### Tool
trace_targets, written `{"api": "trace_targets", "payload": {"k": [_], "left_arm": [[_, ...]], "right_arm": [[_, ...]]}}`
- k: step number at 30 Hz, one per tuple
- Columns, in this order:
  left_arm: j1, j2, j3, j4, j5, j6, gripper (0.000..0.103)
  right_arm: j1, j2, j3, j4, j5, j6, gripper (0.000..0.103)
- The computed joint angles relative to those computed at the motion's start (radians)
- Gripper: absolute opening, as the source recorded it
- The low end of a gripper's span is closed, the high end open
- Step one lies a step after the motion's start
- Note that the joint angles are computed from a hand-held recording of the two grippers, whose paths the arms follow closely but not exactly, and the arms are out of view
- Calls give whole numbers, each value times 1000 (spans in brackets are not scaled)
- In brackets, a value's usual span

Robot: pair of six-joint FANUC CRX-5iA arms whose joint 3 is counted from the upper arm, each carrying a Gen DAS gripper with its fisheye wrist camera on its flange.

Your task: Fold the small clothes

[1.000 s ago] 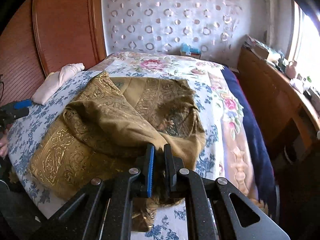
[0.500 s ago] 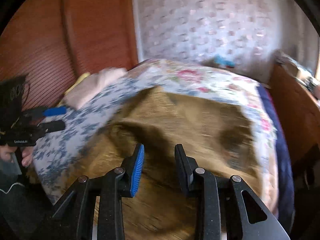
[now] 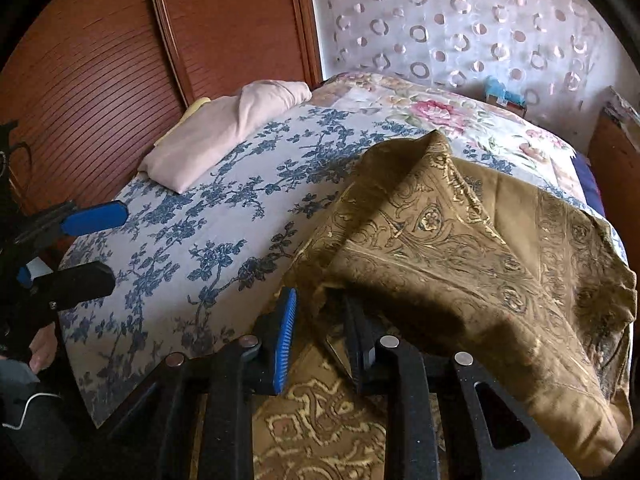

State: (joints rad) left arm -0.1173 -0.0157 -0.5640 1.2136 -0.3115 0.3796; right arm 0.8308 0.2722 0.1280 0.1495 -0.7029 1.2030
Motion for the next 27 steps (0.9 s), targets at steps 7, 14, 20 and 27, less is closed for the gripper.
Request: {"api": "trace_targets", "payload": {"k": [7, 14, 20, 27], "left_arm": [[5, -4, -10, 33, 9, -17, 67], [1, -2, -11, 42, 8, -33, 67], [-5, 5, -7, 49, 3, -36, 67], [2, 8, 0, 9, -4, -9, 67]], "right_arm": [[-9, -18, 23, -139, 12, 108, 8], [5, -109, -103, -6, 88, 7, 9], [-17, -136, -166, 150, 8, -62, 28], [-66, -37, -42, 45, -91, 67, 31]]}}
